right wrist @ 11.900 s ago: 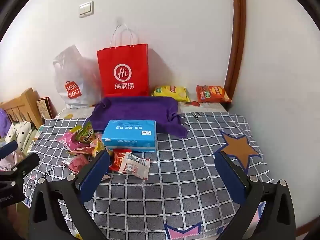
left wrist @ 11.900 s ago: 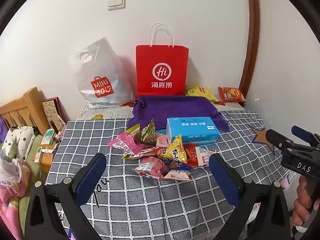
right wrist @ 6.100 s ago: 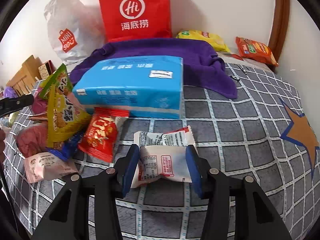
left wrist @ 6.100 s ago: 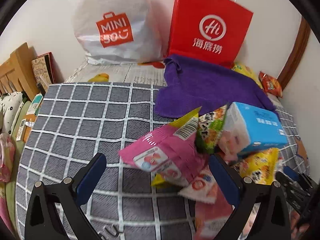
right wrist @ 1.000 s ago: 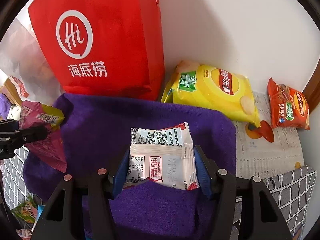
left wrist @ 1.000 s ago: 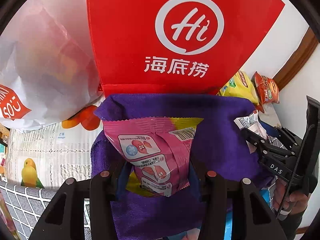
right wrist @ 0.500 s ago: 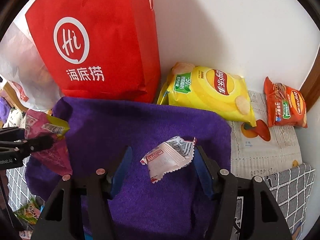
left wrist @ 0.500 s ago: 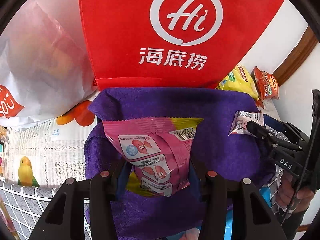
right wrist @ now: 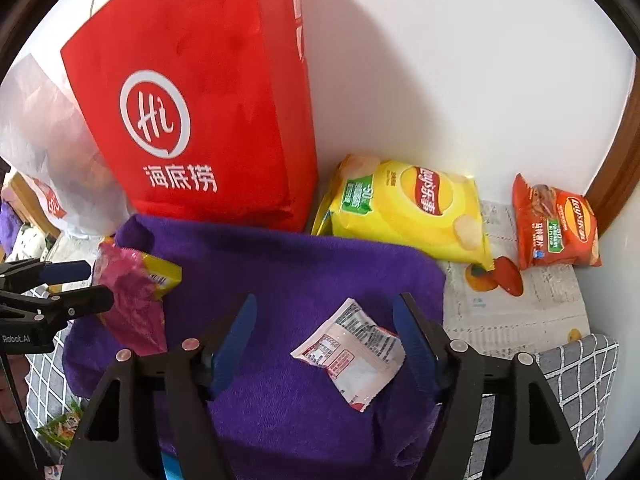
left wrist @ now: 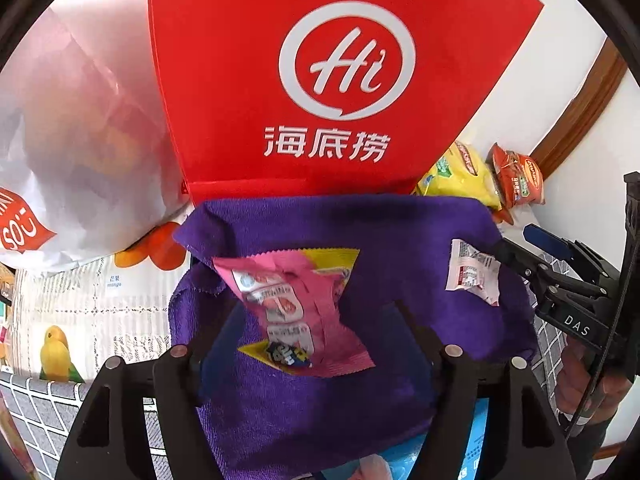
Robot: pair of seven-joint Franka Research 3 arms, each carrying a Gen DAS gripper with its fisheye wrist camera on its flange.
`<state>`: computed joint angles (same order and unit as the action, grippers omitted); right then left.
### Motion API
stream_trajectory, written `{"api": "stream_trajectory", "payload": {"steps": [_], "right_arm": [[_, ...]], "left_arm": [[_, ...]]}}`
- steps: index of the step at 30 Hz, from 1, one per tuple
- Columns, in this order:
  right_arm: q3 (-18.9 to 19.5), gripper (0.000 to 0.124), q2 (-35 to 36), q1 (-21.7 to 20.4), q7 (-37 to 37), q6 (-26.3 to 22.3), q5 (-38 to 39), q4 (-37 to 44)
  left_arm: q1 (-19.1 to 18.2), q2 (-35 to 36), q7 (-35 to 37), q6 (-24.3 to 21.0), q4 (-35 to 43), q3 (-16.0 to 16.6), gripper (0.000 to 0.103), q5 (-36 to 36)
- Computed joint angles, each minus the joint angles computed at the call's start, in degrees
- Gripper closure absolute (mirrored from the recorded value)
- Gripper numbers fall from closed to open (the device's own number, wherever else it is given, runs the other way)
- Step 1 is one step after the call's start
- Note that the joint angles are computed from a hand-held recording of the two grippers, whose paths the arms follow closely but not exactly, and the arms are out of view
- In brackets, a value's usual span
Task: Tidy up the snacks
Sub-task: 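Open both grippers to drop the packet and wrapper onto the purple towel, then move both grippers back toward the snack pile beside the tissue box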
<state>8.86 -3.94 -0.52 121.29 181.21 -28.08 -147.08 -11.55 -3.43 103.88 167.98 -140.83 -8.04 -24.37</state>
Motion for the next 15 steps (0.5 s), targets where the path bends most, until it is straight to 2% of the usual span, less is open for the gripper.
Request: {"api": "stream_trajectory", "payload": {"steps": [2, 4, 8, 12, 15], "right_arm": [[-1.5, 0.050, -0.4, 2.1, -3.3, -0.7, 4.4, -0.2], [-1.0, 0.050, -0.7, 1.6, -3.0, -1.2, 4.6, -0.1], [1.6, 0.046, -1.2, -1.7, 2.5, -2.5, -1.8, 0.6], [4.5, 0.045, -1.9, -6.0, 15.6, -3.1, -16.4, 1.6], [3.6, 0.045, -2.5, -5.5, 19.8, -2.2, -20.4, 1.5]], "left_arm": [[0.4, -0.5, -1.7, 0.0, -0.4, -0.2, 0.031, 2.2], [0.2, -0.7, -1.7, 0.2, -0.6, -0.1, 0.031, 2.8], [-0.3, -1.2, -2.1, 0.8, -1.1, 0.2, 0.031, 3.6], [-0.7, -2.2, -3.3, 2.7, -2.1, 0.5, 0.031, 5.1], [-1.8, -3.1, -2.6, 3.5, -2.8, 1.5, 0.031, 4.1]]}}
